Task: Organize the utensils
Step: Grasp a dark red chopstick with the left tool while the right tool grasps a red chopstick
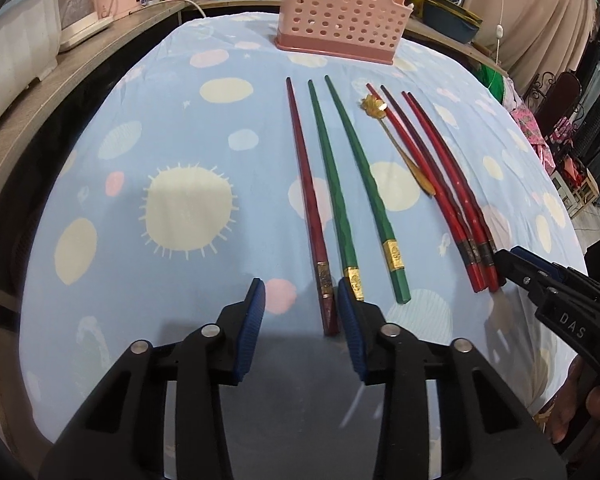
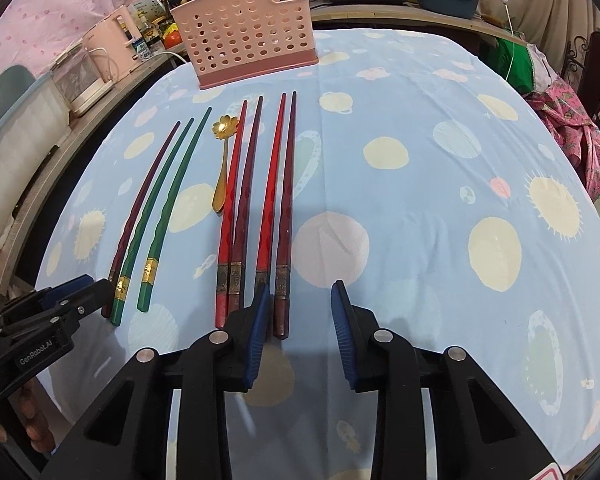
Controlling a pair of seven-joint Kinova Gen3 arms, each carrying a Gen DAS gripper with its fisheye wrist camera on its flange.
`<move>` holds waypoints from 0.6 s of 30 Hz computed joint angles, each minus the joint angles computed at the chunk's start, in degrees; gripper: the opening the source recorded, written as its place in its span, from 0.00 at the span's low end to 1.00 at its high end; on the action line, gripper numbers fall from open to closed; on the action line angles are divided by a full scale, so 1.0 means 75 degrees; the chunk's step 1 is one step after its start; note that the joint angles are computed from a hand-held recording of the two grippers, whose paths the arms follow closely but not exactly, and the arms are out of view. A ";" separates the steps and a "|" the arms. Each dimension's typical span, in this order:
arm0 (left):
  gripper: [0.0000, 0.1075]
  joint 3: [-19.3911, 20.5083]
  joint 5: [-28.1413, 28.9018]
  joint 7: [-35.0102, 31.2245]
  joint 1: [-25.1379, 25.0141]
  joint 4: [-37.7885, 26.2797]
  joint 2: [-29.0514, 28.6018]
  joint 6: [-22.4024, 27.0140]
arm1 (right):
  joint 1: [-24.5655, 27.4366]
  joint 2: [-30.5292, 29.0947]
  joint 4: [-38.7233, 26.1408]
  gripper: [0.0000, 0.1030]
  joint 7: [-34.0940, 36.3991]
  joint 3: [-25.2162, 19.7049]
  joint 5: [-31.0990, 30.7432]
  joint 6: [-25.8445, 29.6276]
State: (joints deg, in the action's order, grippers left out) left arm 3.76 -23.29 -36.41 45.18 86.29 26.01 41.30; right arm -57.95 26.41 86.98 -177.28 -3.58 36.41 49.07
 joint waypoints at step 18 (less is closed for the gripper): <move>0.07 -0.0002 -0.0158 0.0024 0.0008 0.0145 -0.0049 -0.0152 | -0.0046 0.0056 -0.0057 0.07 0.0119 0.0001 0.0049 0.0173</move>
State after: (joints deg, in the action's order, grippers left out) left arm 3.75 -24.47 -36.23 45.25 87.38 25.65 40.16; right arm -58.30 26.83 86.55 -176.39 -3.58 36.78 50.37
